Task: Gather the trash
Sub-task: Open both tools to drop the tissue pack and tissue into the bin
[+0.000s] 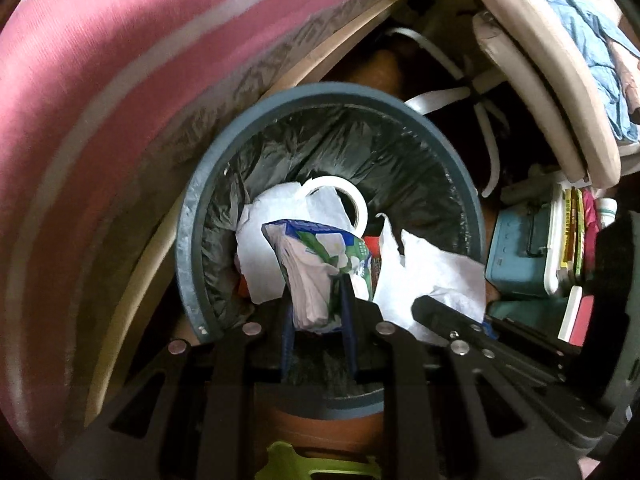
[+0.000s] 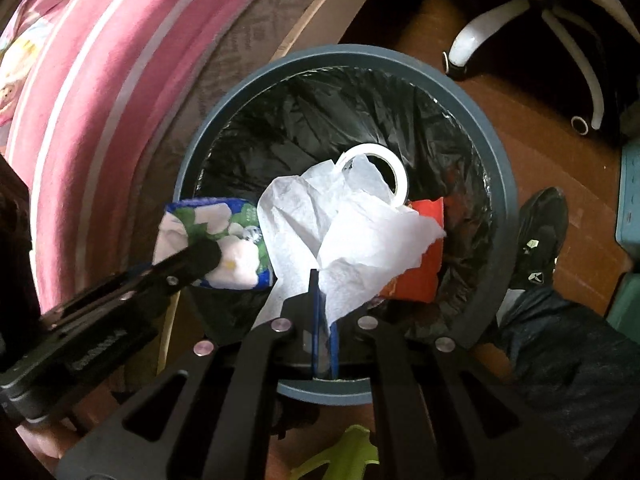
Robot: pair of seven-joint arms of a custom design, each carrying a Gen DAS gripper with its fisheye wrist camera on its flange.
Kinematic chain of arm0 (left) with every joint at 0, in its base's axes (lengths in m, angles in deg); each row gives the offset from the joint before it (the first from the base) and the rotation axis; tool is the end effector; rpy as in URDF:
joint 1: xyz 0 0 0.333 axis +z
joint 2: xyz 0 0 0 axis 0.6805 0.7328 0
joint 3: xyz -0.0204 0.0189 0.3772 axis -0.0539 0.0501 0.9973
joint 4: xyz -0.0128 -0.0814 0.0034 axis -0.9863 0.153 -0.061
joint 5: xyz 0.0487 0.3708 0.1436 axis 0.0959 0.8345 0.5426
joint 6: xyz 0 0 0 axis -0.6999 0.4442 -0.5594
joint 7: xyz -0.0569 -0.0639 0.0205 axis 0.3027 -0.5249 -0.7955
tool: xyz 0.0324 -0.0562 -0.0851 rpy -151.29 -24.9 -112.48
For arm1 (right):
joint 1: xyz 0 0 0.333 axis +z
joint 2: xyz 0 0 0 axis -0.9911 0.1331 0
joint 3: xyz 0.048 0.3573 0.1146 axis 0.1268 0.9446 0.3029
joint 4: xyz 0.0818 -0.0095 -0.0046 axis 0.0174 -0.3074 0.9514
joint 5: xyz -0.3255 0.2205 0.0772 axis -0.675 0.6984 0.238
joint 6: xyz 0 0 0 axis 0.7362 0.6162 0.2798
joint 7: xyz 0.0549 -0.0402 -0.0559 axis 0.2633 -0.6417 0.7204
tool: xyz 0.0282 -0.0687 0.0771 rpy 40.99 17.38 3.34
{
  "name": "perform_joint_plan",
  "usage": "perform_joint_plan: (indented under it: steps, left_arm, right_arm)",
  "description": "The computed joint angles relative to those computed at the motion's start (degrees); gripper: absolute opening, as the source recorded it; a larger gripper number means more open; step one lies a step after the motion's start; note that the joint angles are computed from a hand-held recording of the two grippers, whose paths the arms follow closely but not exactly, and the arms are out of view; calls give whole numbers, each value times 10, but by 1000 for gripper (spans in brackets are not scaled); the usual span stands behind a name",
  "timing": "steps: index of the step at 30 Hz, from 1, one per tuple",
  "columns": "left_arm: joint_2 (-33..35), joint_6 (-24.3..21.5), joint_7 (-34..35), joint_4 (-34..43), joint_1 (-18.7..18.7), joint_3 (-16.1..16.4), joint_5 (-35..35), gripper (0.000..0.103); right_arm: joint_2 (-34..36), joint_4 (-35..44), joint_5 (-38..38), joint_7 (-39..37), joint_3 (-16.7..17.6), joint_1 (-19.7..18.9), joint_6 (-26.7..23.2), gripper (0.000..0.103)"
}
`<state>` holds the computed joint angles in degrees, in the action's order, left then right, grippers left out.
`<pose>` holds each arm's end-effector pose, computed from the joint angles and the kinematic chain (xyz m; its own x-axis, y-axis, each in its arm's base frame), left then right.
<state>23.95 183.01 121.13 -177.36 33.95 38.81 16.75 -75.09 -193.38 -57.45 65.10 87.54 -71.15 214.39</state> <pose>0.5556 -0.2540 0.3140 -0.2991 -0.9076 0.2947 -0.9532 0.2702 -0.1354 0.4714 0.0885 0.3714 -0.4219 -0.8515 -0.3114 -0.8900 0.4545 -0.0371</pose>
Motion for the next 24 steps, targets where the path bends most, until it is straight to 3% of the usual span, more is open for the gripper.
perform_joint_plan:
  steps: [4, 5, 6, 7, 10, 12, 19, 24]
  left_arm:
    - [14, -9, -23, 8, -8, 6, 9, 23]
    - [15, -10, -26, 9, -8, 7, 12, 23]
    - [17, -11, -33, 11, -10, 9, 17, 24]
    - [18, -10, -37, 11, -10, 9, 18, 25]
    - [20, -10, -54, 13, -13, 10, 23, 29]
    - [20, -8, -64, 12, -15, 12, 31, 38]
    - [9, 5, -85, 6, -16, 15, 48, 48]
    - [-13, 22, -103, -9, -16, 20, 60, 64]
  right_arm:
    - [10, 8, 7, -4, -2, -3, -20, 7]
    - [13, 11, 7, 1, -3, -5, -27, 16]
    - [14, 12, 9, 6, -3, -6, -29, 34]
    - [15, 12, 9, 10, -2, -7, -29, 35]
    - [16, 10, 4, 23, -2, -9, -28, 37]
    - [16, 7, 1, 32, -2, -11, -27, 40]
    - [6, 1, 0, 34, -4, -15, -25, 45]
    - [-8, -4, -21, 51, -4, -15, -17, 47]
